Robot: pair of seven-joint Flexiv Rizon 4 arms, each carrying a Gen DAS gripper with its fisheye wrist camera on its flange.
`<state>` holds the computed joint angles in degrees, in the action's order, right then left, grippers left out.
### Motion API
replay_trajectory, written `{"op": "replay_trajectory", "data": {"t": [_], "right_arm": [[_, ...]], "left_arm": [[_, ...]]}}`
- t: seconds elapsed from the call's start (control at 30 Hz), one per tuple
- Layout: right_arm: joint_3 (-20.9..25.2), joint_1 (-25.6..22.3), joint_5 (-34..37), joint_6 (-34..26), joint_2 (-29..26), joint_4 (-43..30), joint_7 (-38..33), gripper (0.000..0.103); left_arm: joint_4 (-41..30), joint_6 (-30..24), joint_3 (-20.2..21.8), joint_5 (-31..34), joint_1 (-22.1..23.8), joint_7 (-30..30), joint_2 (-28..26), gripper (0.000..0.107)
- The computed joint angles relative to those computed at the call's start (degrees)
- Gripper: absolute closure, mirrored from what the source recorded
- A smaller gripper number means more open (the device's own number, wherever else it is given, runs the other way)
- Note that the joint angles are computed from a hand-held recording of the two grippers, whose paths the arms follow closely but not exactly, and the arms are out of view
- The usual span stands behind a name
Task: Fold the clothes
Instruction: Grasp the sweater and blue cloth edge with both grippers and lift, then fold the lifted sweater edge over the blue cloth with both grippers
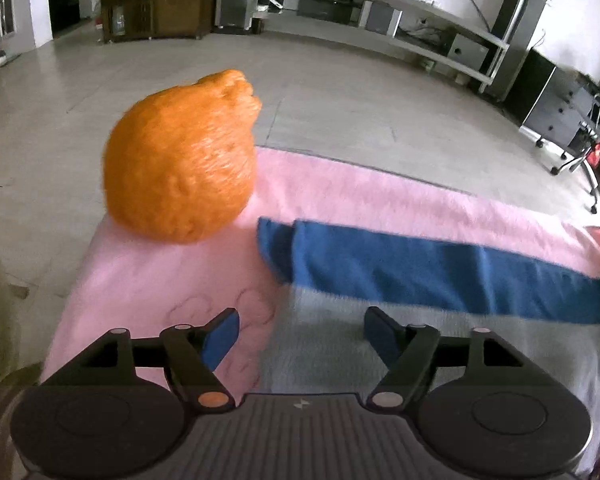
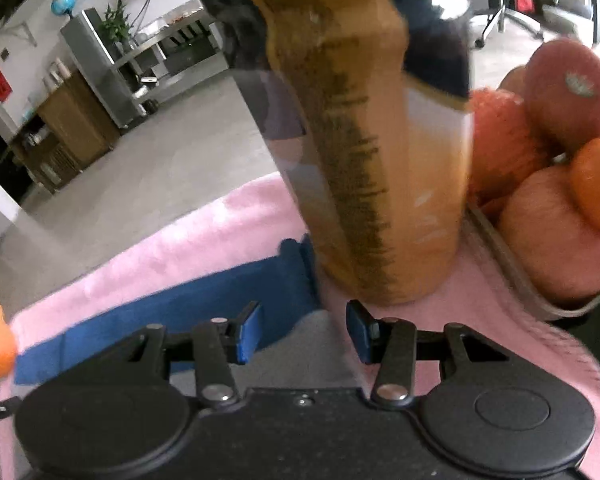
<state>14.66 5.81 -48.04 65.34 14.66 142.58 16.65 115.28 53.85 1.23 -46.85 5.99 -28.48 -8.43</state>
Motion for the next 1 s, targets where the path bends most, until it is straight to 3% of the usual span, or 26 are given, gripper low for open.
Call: {"op": "replay_trajectory", "data": {"t": [0.07, 0.13, 0.17, 0.2, 0.27, 0.37, 0.5, 0.57, 0.77, 0.87, 0.93, 1.0], "right_arm": [[-0.03, -0.11, -0.49, 0.03, -1.32, -0.71, 1.26, 0.059], [0.12, 0.51, -0.15, -1.83, -2.6, -1.63, 2.49, 0.072], [0.45, 1.01, 0.15, -3.83, -2.79, -1.99, 3.36, 0.085], [0.77, 1.43, -0.53, -6.06, -2.95, -2.48, 4.13, 0.088], [1.07, 2.06, -3.48, -9.07, -2.85, -2.93, 6.28, 0.091], [2.01, 3.65, -7.56, -12.79, -0.83, -3.47, 7.09, 0.092], [4.55, 7.12, -5.1, -19.17, 3.91, -5.07, 3.88, 0.092], [6.35, 9.04, -1.68, -23.22, 6.85, -6.56, 1.8, 0.092], [13.43, 13.7, 6.93, -36.63, 16.52, -10.76, -3.47, 0.094], [17.23, 15.47, 9.91, -42.56, 20.56, -11.91, -4.39, 0.095], [21.95, 17.49, 14.06, -49.19, 23.11, -12.86, -3.77, 0.096], [25.8, 20.61, 20.64, -54.61, 25.99, -13.37, -1.13, 0.095]], "left_arm": [[-0.35, 0.41, -0.53, -0.85, -0.28, -0.5, -0.84, 0.052], [0.44, 3.69, -1.21, -2.26, -1.15, -0.4, -0.97, 0.075], [0.95, 5.71, -1.54, -2.82, -1.68, -0.15, -0.89, 0.092], [1.64, 7.65, -1.68, -3.2, -2.16, -0.05, -0.46, 0.099], [2.94, 11.56, -1.98, -4.01, -3.13, 0.19, 0.34, 0.099], [6.34, 16.7, -3.07, -13.06, -4.77, 10.46, 4.17, 0.099], [9.88, 16.81, -0.3, -19.65, -7.85, 19.59, 11.64, 0.099], [11.45, 14.08, 2.44, -20.07, -8.53, 22.01, 15.98, 0.099], [16.9, 4.25, 10.75, -11.0, -6.81, 18.42, 30.22, 0.099], [19.16, -3.88, 15.64, -0.46, -2.41, 13.39, 36.15, 0.096], [19.79, -11.84, 18.24, 12.45, 3.55, 9.37, 40.11, 0.093], [21.08, -16.32, 21.56, 21.57, 8.09, 11.34, 43.87, 0.089]]}}
